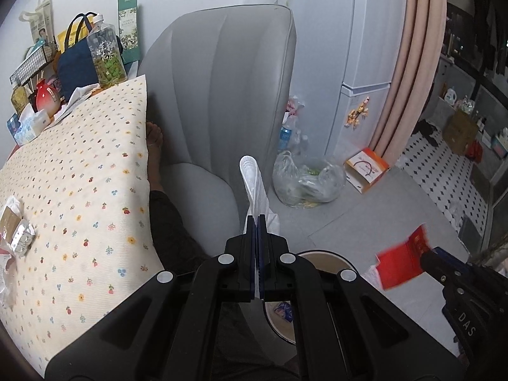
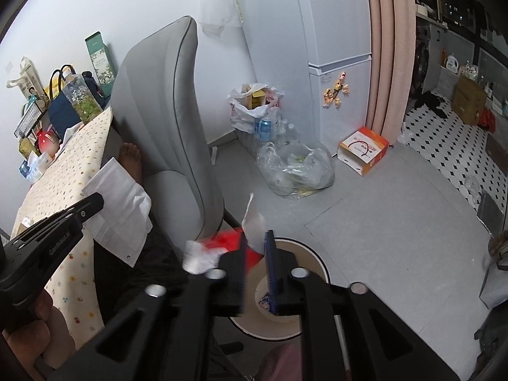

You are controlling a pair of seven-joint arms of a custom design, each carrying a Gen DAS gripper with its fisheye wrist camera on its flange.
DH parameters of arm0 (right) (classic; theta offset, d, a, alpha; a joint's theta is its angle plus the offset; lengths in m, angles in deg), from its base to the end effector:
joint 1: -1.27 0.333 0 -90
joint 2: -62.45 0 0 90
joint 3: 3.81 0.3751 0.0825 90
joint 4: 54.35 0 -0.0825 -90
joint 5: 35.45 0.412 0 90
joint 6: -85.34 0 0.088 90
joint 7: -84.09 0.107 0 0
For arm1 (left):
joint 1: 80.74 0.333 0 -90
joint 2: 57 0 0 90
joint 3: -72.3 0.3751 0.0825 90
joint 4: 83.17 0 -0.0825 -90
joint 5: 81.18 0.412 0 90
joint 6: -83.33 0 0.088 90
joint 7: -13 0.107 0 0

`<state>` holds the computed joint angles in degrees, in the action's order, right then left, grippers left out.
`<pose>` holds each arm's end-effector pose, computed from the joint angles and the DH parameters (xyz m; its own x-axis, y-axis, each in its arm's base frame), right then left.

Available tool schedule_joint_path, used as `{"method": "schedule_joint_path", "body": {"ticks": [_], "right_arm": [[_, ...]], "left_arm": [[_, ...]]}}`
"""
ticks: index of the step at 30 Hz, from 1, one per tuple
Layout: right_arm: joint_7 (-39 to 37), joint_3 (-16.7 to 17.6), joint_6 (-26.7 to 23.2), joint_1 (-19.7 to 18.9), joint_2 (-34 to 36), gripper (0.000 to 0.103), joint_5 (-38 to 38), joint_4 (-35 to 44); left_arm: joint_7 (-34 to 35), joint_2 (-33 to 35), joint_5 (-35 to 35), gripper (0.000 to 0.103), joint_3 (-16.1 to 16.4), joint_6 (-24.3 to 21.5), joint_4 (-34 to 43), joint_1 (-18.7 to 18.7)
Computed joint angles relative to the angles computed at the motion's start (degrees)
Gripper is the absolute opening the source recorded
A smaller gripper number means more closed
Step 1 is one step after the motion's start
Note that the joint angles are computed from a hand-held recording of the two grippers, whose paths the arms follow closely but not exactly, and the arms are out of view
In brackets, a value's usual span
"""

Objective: Collect trash
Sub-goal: 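Carry the mask and red wrapper with both tools over the wastebasket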

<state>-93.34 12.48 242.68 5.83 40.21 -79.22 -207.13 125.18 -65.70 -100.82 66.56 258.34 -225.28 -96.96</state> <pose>0.3845 0.1785 0.4326 -0.4929 -0.8461 -0.2030 -0.6322 0.5085 -0.5845 0.4866 -0.1694 0.4682 -0.4218 -0.9064 -0.0237 -0.6689 0.3287 -0.6667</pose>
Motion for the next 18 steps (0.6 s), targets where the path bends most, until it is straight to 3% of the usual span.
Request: {"method": "schedule_joint_path", "body": {"ticks": [2, 8, 18], "right_arm": [[0.8, 0.7, -1.5, -0.2, -0.6, 0.043, -0.6, 0.1], [0.4, 0.1, -2.8, 0.5, -2.3, 0.043, -0.1, -0.7], [-0.1, -0.1, -4.0, -0.9, -7.9, 0.043, 2.3, -4.5]], "left_arm": [[0.0, 0.0, -0.1, 0.002, 0.0, 0.0, 0.1, -0.1], [1.9, 0.2, -1.7, 0.002, 0.4, -0.7, 0.3, -0.9], [1.5, 1.0, -0.5, 0.002, -2.2, -2.1, 0.3, -1.4]]}}
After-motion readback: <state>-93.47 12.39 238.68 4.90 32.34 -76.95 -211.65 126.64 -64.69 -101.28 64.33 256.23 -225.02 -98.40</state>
